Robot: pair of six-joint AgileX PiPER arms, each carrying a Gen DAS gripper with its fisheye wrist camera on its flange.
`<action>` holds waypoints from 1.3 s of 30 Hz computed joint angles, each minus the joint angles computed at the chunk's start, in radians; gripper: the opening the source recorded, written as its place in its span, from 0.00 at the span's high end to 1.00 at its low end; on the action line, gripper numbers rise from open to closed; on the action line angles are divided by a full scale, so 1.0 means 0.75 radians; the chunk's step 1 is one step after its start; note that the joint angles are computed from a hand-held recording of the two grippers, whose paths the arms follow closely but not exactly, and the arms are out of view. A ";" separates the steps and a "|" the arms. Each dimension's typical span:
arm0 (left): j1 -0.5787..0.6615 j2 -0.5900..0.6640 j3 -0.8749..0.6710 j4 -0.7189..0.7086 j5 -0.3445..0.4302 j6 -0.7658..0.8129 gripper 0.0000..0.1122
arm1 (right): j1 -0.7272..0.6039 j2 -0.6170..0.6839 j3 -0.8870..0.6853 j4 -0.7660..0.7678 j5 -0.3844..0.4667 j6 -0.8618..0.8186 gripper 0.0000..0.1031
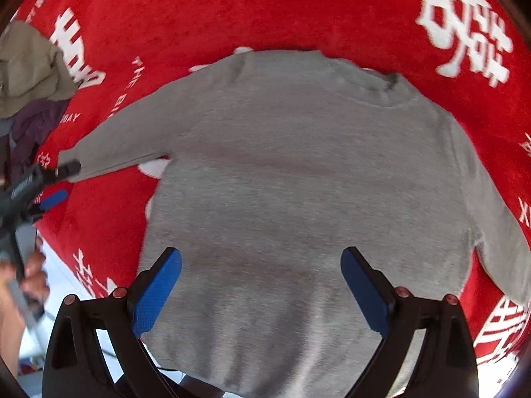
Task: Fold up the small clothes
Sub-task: 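Grasp the sleeve cuff nearest the left gripper with the left gripper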
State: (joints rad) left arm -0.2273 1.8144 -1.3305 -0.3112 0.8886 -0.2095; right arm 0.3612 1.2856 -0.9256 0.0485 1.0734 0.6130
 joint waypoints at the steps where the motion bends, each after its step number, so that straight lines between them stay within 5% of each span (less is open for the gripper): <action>1: 0.073 0.015 0.016 -0.042 -0.026 0.033 0.08 | 0.021 0.030 -0.012 0.011 -0.017 -0.001 0.05; 7: 0.365 0.125 0.094 -0.357 -0.159 0.271 0.08 | 0.117 0.158 -0.075 0.054 -0.086 0.000 0.05; 14: 0.421 0.227 0.053 -0.516 -0.220 0.366 0.11 | 0.186 0.295 -0.186 0.074 -0.105 -0.031 0.05; 16: 0.396 0.232 0.030 -0.444 -0.224 0.307 0.28 | 0.197 0.319 -0.210 0.079 -0.107 -0.037 0.06; 18: 0.366 0.247 -0.013 -0.334 -0.217 0.231 0.65 | 0.202 0.334 -0.226 0.090 -0.113 -0.044 0.07; 20: 0.377 0.256 -0.019 -0.360 -0.200 0.287 0.91 | 0.205 0.345 -0.236 0.114 -0.123 -0.062 0.09; 29: 0.195 0.070 -0.037 -0.218 -0.249 0.280 0.91 | 0.202 0.268 -0.170 0.189 -0.170 -0.122 0.23; 39: -0.382 0.113 -0.465 -0.111 -0.156 0.180 0.91 | 0.033 -0.056 0.026 0.137 -0.134 -0.073 0.23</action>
